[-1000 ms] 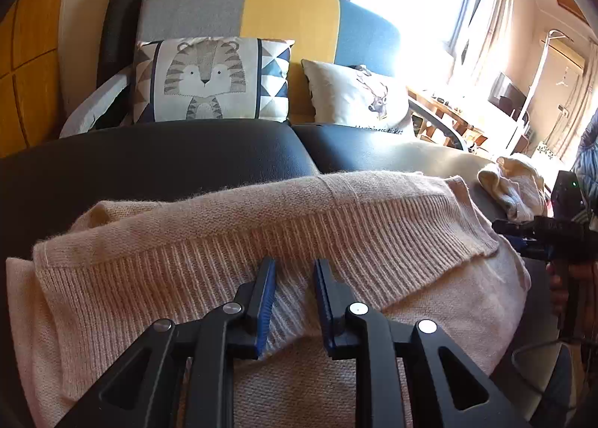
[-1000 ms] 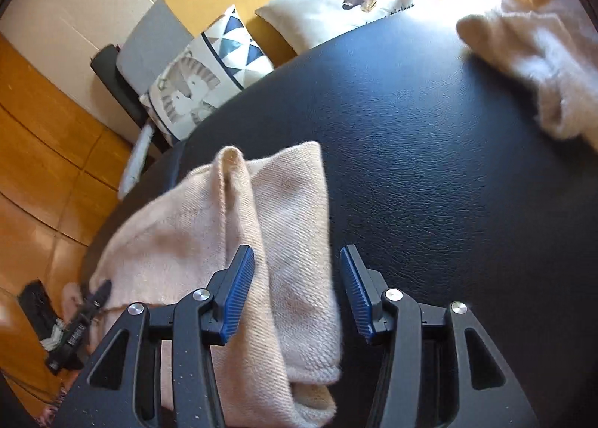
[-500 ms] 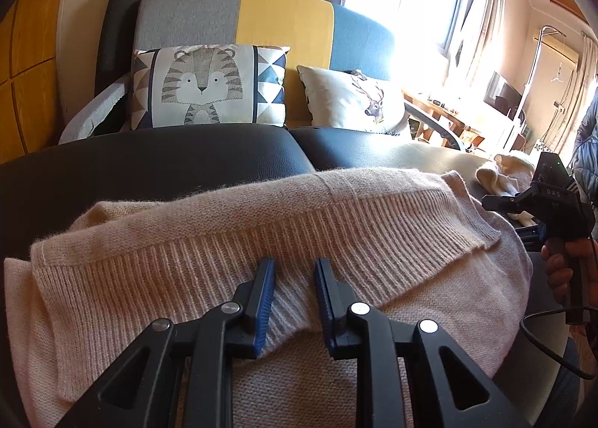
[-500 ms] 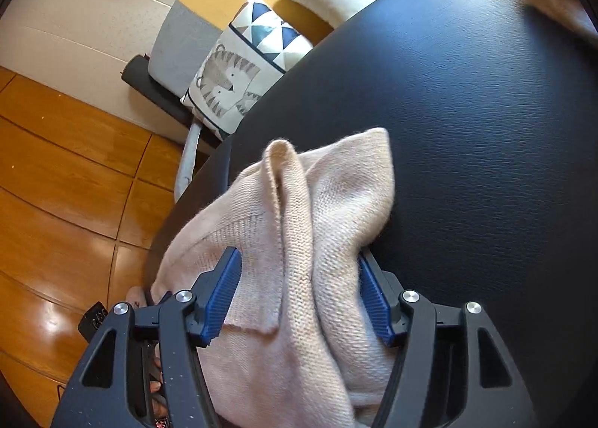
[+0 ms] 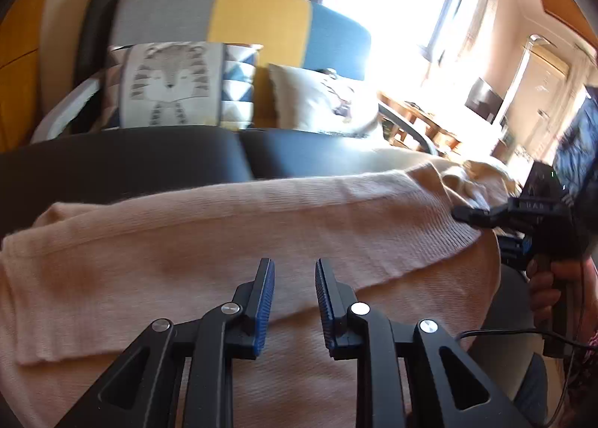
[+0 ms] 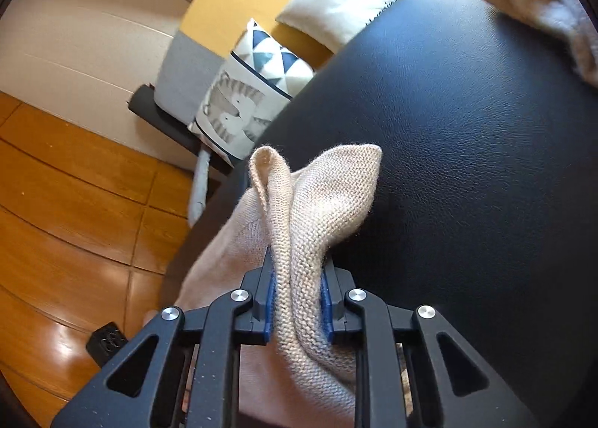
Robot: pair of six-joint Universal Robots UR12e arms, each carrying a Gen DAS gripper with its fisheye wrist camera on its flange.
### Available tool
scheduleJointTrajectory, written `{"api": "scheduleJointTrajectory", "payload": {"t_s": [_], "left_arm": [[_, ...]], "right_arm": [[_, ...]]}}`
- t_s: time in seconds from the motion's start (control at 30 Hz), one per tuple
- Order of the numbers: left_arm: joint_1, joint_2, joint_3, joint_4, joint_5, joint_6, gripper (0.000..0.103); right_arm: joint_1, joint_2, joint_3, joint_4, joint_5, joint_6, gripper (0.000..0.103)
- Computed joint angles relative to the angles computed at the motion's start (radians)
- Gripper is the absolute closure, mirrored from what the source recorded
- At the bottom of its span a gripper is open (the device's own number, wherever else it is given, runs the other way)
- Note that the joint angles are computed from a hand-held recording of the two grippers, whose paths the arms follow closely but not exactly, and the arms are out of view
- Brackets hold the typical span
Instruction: Fold clothes
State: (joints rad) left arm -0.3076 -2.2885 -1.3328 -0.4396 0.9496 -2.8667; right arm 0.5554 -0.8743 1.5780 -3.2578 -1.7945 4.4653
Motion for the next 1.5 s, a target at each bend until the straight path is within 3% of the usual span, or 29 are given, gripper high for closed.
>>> {"api": "scheduleJointTrajectory", "payload": {"t_s": [0.2, 0.3, 0.43, 0.53, 0.63, 0.7, 0.73, 0.8, 0.9, 0.93, 0.97, 1.03, 1.1, 1.13, 1.23, 1.37, 1.4, 1.5], "left_arm": [[-0.051, -0.014, 0.052, -0.136, -0.001, 0.112, 0.08], [-0.068, -0.018, 0.045, -0.111, -0.009, 0.132, 0.079], [-0.064, -0.01, 0.068, -0.2, -0.047, 0.129, 0.079], [-0.035, -0.004, 0.057, -0.162, -0.097, 0.034, 0.079], [-0.003, -0.009, 0.039, -0.073, -0.097, -0.099, 0.079], [0.014, -0.029, 0.059, -0.134, -0.109, -0.112, 0.079], [0.021, -0.04, 0.072, -0.167, -0.115, -0.115, 0.079], [0.032, -0.052, 0.065, -0.126, -0.16, -0.116, 0.08], [0.027, -0.044, 0.043, -0.084, -0.142, -0.076, 0.079], [0.032, -0.045, 0.044, -0.091, -0.164, -0.093, 0.079], [0.039, -0.048, 0.047, -0.102, -0.198, -0.119, 0.079], [0.066, -0.057, 0.041, -0.056, -0.282, -0.274, 0.079], [0.091, -0.057, 0.016, 0.065, -0.29, -0.431, 0.079], [0.104, -0.053, -0.002, 0.119, -0.276, -0.474, 0.079], [0.135, -0.044, -0.041, 0.212, -0.263, -0.508, 0.079], [0.163, -0.041, -0.067, 0.185, -0.221, -0.477, 0.079], [0.17, -0.046, -0.069, 0.174, -0.234, -0.491, 0.079], [0.19, -0.077, -0.062, 0.241, -0.325, -0.596, 0.079]], "right_arm": [[0.029, -0.05, 0.058, -0.045, -0.08, 0.061, 0.085], [0.04, -0.078, 0.087, -0.039, -0.121, 0.108, 0.086], [0.047, -0.094, 0.101, -0.081, -0.128, 0.17, 0.086], [0.05, -0.1, 0.067, -0.06, -0.128, 0.131, 0.087], [0.055, -0.091, 0.002, -0.022, -0.118, 0.073, 0.087], [0.058, -0.082, -0.045, 0.02, -0.114, 0.049, 0.088], [0.061, -0.074, -0.073, 0.04, -0.113, 0.042, 0.089], [0.067, -0.048, -0.136, 0.074, -0.107, 0.026, 0.089], [0.069, -0.007, -0.239, 0.142, -0.068, -0.014, 0.089], [0.066, 0.008, -0.274, 0.167, -0.045, -0.027, 0.089], [0.063, 0.027, -0.317, 0.198, -0.026, -0.037, 0.089], [0.058, 0.069, -0.408, 0.259, 0.014, -0.065, 0.09], [0.058, 0.117, -0.498, 0.315, 0.048, -0.087, 0.091], [0.058, 0.143, -0.547, 0.345, 0.064, -0.097, 0.092], [0.058, 0.228, -0.694, 0.441, 0.123, -0.12, 0.095], [0.061, 0.36, -0.913, 0.58, 0.2, -0.139, 0.095], [0.064, 0.395, -0.977, 0.636, 0.205, -0.152, 0.095], [0.072, 0.503, -1.176, 0.787, 0.222, -0.196, 0.103]]}}
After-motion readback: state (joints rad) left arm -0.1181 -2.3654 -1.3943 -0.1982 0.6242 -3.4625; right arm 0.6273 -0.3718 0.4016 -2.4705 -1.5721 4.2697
